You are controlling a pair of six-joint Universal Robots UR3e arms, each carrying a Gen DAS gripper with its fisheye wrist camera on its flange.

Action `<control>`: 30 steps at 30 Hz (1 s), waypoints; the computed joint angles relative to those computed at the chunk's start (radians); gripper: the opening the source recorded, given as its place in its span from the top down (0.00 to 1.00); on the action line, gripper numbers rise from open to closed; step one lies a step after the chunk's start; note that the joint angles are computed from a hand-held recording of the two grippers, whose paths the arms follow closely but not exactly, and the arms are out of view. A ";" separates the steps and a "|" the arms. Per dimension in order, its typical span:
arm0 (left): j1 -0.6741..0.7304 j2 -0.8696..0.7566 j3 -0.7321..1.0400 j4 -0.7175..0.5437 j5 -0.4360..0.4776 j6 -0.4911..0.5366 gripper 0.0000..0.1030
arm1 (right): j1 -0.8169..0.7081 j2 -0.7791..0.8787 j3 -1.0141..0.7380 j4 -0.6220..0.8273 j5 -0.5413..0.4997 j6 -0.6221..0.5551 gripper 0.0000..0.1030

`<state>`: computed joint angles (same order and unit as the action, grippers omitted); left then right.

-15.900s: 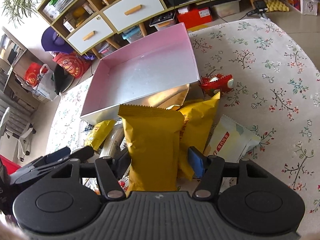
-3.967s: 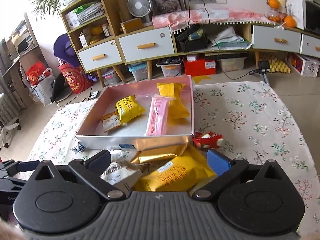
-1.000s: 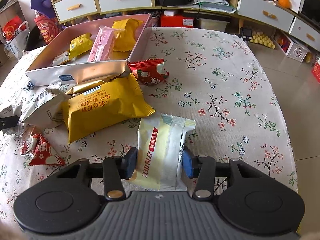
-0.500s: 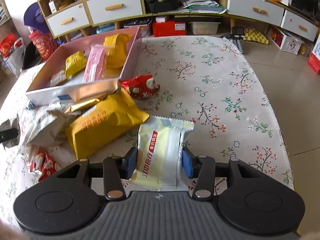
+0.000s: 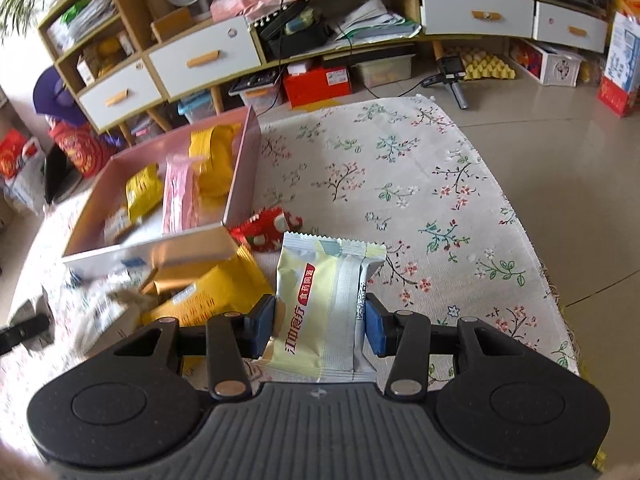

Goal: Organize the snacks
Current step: 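Lift both held white packets toward the pink box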

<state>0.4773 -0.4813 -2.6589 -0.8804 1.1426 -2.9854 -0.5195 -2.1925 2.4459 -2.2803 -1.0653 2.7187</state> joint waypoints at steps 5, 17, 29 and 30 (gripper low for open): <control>-0.107 -0.169 0.020 0.197 0.076 -0.090 0.52 | 0.010 0.004 -0.025 0.014 0.035 0.048 0.58; -0.389 -0.666 0.155 0.648 0.259 -0.269 0.51 | 0.228 0.238 -0.107 -0.246 0.079 0.323 0.58; -0.337 -0.995 0.360 0.689 0.106 -0.201 0.52 | 0.383 0.589 -0.234 -0.564 0.116 0.587 0.58; -0.329 -1.015 0.377 0.687 0.077 -0.190 0.52 | 0.394 0.619 -0.254 -0.585 0.114 0.604 0.58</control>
